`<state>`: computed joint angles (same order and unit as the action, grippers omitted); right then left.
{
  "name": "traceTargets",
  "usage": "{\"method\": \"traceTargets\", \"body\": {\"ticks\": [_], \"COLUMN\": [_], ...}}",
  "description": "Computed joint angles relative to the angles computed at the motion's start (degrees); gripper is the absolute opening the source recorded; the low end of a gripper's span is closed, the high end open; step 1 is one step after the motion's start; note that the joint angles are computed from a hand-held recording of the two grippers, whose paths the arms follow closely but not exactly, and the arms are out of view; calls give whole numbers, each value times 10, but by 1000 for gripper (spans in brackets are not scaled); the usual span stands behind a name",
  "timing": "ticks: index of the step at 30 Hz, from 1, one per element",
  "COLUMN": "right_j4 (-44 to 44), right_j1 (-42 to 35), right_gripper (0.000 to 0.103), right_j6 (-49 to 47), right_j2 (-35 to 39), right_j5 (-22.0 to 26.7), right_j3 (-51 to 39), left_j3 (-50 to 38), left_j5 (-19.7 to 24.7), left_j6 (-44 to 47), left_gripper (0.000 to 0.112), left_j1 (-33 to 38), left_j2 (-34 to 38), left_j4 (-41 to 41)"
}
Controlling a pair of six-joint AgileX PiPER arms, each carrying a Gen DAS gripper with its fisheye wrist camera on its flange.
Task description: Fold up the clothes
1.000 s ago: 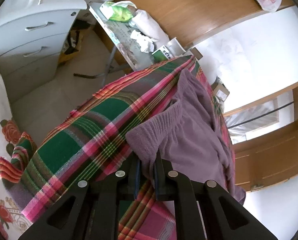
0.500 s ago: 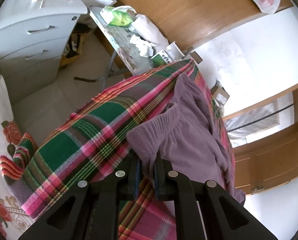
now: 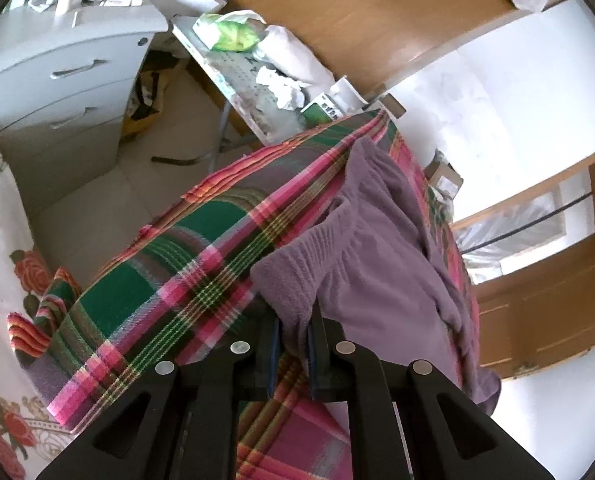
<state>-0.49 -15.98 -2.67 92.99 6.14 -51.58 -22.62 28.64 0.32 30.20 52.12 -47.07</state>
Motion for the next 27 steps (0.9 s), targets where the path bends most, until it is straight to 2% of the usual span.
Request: {"method": "traceTargets", "body": {"ticks": [3,5,8,11,16,18,20,22,27], "right_j4": [169,234,189,232,167,147,124,116,118], "right_j1": [21,38,83,120,204,232,265,292,346], "right_gripper": [11,13,14,18,20,20,20,20,27], "right_j6": [-162,-228,-195,-245,-208,-203,-202,-219,-243], "right_j2": [-17,-19,-16,3,55,80,110,152,297], "right_j5": [20,45,55,83,147,190,226,283,388], "right_j3": [-28,-59,-98,-148,-263,-330,-417,-532,-818], "left_j3": [-18,-30,-54,-94,-157,-199,-261,-321,-529], "left_j5": [30,60,83,108,140,139,129,130,164], "left_j6": [-16,-4,-54,-106,-99,-90,-112,-118,-25], "left_gripper": [15,22,25,25,25,27,30,30,31], "left_j1": [12,37,38,29,55,38,-18,-55,-118], "left_j2": [-8,-14,-28,-32,-19,15,63,110,270], "left_j4": [27,27,91,180,220,228,289,322,302]}}
